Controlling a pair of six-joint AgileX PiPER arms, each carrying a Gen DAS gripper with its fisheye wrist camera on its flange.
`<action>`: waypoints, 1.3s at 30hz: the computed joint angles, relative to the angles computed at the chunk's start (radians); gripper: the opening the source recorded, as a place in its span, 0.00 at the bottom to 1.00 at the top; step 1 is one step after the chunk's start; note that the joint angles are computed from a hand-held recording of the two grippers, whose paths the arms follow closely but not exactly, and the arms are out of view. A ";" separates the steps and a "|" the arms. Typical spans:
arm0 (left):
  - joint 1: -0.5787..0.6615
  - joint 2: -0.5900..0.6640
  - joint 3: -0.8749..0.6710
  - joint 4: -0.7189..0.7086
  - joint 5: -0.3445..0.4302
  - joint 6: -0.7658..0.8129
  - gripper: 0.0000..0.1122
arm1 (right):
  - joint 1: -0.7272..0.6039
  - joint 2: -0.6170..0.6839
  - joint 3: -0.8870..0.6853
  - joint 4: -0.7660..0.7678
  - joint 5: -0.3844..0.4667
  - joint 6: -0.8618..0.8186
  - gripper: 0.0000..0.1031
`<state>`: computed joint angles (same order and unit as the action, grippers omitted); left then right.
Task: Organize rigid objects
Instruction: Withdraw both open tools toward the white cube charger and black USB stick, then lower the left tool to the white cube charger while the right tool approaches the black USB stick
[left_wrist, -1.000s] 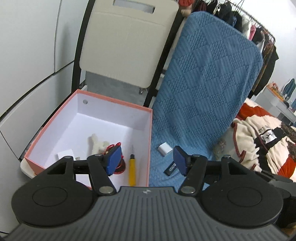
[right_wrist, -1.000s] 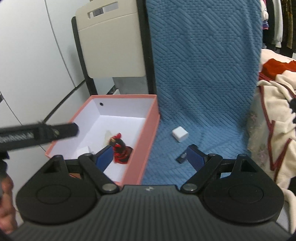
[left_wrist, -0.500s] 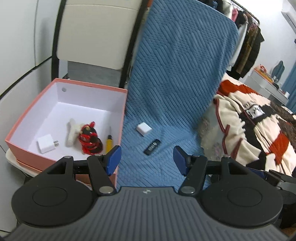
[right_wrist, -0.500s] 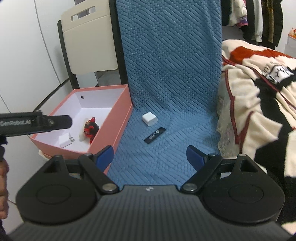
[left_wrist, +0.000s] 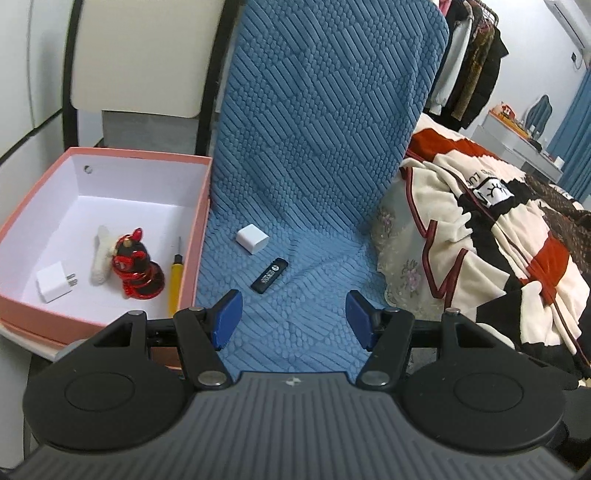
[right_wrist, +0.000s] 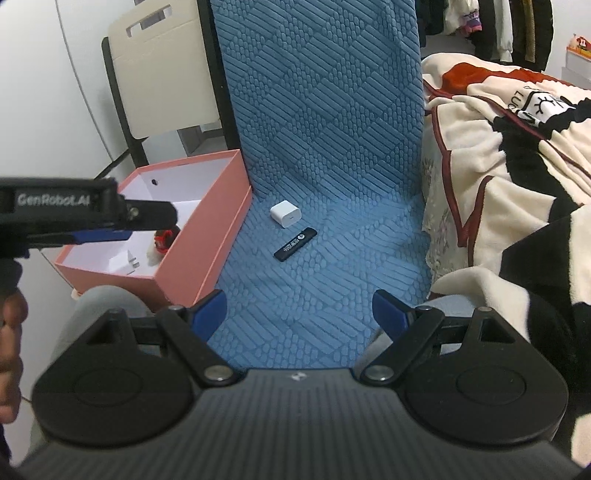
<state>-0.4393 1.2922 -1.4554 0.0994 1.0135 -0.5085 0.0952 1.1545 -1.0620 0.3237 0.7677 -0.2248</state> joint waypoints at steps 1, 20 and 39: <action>0.005 0.017 -0.008 -0.010 -0.007 0.010 0.60 | 0.006 0.005 0.010 -0.001 -0.023 -0.003 0.85; 0.102 0.455 -0.166 -0.112 -0.177 0.288 0.60 | 0.067 0.291 0.047 0.226 -0.309 -0.235 0.84; 0.220 0.928 -0.750 -0.179 0.019 0.455 0.60 | 0.084 0.699 -0.315 0.210 -0.215 -0.071 0.67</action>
